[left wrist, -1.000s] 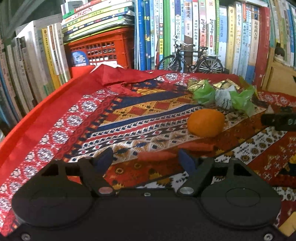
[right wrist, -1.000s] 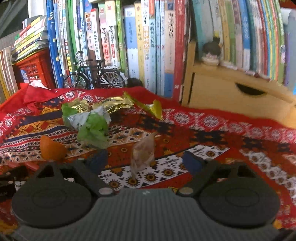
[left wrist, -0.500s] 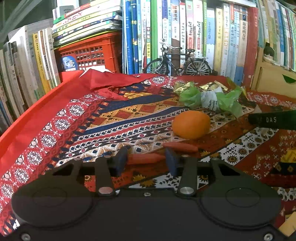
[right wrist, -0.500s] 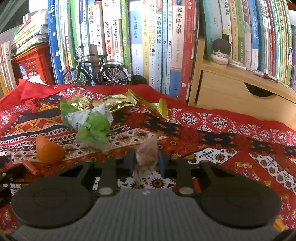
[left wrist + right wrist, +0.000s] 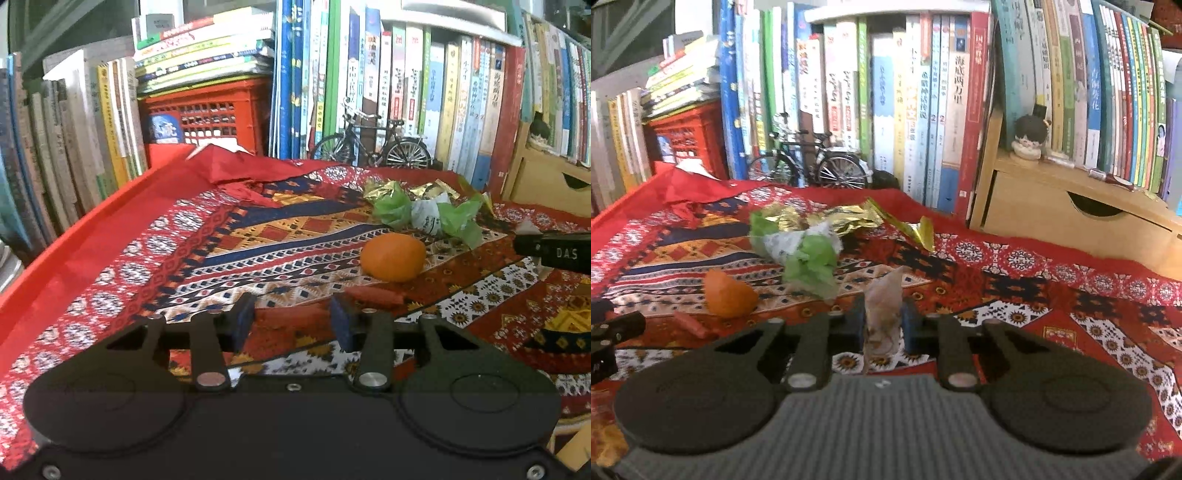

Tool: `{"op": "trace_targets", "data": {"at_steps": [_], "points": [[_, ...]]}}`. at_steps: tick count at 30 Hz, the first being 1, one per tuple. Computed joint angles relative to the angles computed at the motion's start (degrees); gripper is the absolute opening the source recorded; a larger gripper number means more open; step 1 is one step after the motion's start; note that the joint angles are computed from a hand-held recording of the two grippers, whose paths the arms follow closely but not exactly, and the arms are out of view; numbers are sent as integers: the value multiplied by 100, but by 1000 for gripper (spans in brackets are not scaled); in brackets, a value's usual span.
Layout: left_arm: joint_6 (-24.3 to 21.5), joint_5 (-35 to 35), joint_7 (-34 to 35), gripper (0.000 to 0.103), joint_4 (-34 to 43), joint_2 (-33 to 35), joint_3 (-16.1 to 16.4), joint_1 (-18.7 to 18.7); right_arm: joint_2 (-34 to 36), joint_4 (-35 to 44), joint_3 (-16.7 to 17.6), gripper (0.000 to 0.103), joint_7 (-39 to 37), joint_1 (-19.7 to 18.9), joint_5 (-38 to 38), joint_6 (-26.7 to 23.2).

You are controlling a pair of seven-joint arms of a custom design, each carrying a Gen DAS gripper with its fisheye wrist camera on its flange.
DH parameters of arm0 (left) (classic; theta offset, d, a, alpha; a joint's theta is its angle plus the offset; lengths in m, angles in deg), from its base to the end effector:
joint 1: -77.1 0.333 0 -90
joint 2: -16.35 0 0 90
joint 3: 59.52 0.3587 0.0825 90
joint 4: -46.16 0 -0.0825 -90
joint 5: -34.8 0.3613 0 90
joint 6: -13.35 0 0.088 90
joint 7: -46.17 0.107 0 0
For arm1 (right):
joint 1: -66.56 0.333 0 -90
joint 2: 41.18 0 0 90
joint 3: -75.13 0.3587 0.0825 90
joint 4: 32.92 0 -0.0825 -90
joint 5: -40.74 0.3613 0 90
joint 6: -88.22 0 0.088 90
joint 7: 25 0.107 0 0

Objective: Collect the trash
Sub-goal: 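Grasp the small red strip with the left tool while the right tool grasps the clear brown wrapper, then carry the red strip and clear wrapper off the bed toward the black trash bag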

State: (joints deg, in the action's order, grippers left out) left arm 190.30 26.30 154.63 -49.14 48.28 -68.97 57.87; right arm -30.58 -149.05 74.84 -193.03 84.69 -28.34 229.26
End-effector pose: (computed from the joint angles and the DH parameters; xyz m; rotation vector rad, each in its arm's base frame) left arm 0.6629 -0.3174 0.4412 -1.1558 2.2260 -1.0149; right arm 0.5682 0.1841 0.4379 -1.2117 2.2198 -1.0289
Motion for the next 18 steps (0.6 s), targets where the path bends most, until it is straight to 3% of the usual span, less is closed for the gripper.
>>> {"op": "trace_targets", "data": {"at_steps": [5, 10, 12, 18], "points": [[145, -158, 141, 42, -591, -449, -265, 330, -318, -208, 141, 16, 221, 100, -3, -7], [273, -429, 411, 42, -1205, -900, -675, 832, -543, -288, 387, 16, 341, 297, 111, -344], [335, -640, 699, 42, -1454, -1077, -1097, 1270, -617, -305, 495, 16, 363, 396, 219, -486], [400, -1595, 2063, 42, -2107, -1479, -2790, 2984, -761, -293, 832, 16, 631, 782, 402, -1075]]}}
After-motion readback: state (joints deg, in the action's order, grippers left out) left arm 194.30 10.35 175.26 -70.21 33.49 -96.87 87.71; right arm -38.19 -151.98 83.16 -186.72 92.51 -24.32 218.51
